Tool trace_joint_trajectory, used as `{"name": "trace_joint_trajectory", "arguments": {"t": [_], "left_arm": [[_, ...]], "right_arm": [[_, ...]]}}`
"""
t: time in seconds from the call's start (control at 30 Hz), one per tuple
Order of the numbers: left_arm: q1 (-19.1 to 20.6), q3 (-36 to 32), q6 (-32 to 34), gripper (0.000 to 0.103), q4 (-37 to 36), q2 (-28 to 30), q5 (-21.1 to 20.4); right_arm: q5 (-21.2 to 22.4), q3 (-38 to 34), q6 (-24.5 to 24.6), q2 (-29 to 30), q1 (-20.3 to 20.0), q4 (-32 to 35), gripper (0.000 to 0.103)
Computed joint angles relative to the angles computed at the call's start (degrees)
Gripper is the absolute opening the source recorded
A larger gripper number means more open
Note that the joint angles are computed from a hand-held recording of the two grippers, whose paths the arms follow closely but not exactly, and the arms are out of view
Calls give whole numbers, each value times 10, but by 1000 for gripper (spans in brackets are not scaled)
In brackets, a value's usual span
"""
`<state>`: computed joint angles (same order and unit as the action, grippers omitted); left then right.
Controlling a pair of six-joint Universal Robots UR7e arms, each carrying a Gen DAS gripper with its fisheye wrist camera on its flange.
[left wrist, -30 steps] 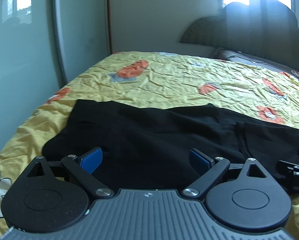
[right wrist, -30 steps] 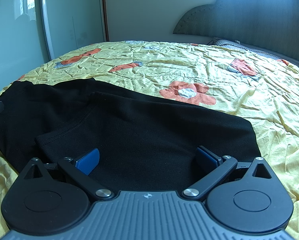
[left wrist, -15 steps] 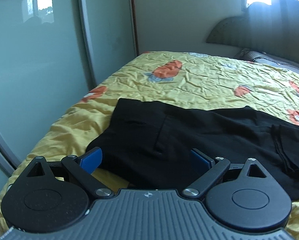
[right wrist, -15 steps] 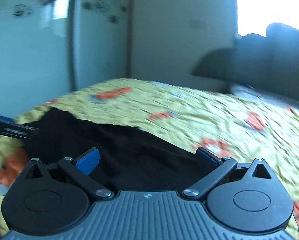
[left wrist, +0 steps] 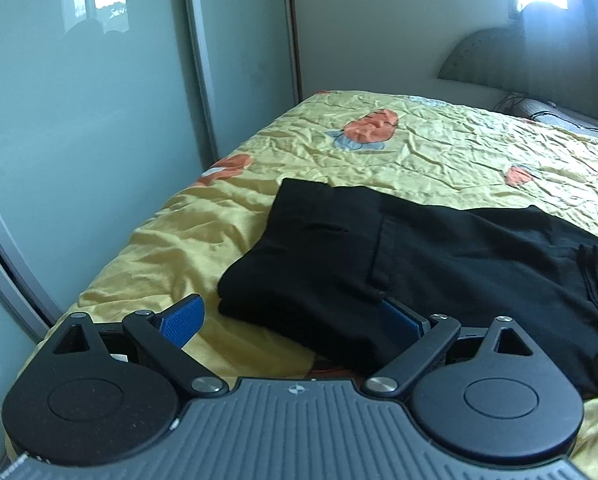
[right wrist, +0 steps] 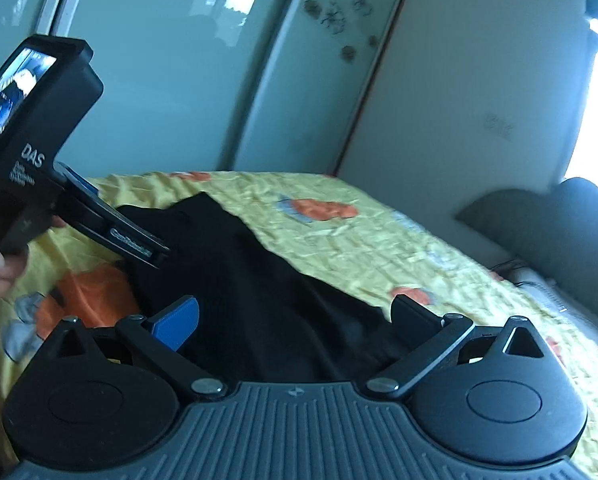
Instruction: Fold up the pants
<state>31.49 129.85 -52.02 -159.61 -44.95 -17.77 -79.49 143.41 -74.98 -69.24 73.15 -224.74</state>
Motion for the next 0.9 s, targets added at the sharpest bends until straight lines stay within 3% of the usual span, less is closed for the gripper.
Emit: {"name": "trace_joint_trajectory", "arguments": {"t": [0.2,0.3,0.37,0.43,0.47,0.53,0.7,0.87,0.9], "left_arm": [[13,15,-58,96,53,-33,14],[21,30,-69,96,50,-55,19],[28,41,-74,94,40,-72,18],[33,54,-77,94,20,-90,9],[37,59,-75,94,6,-100,-1],[48,70,-57,92,-48,-117,-33],[92,95,-12,92,-239,-143,-164],[126,97,20,93,-359,-136,-273],[133,95,26,93,-377,-132,-293]], "right_arm": [[-26,-25,-9,38,41,39,102],[-41,-35,-47,78,63,30,100],[-58,-44,-77,114,79,6,91],[-80,-57,-101,145,94,-7,71],[-92,-64,-107,160,101,-13,67],[-121,-81,-114,181,114,-7,59],[-149,-104,-141,215,127,-8,58],[-159,-122,-177,257,140,-60,58],[-154,-123,-194,264,140,-71,51]]}}
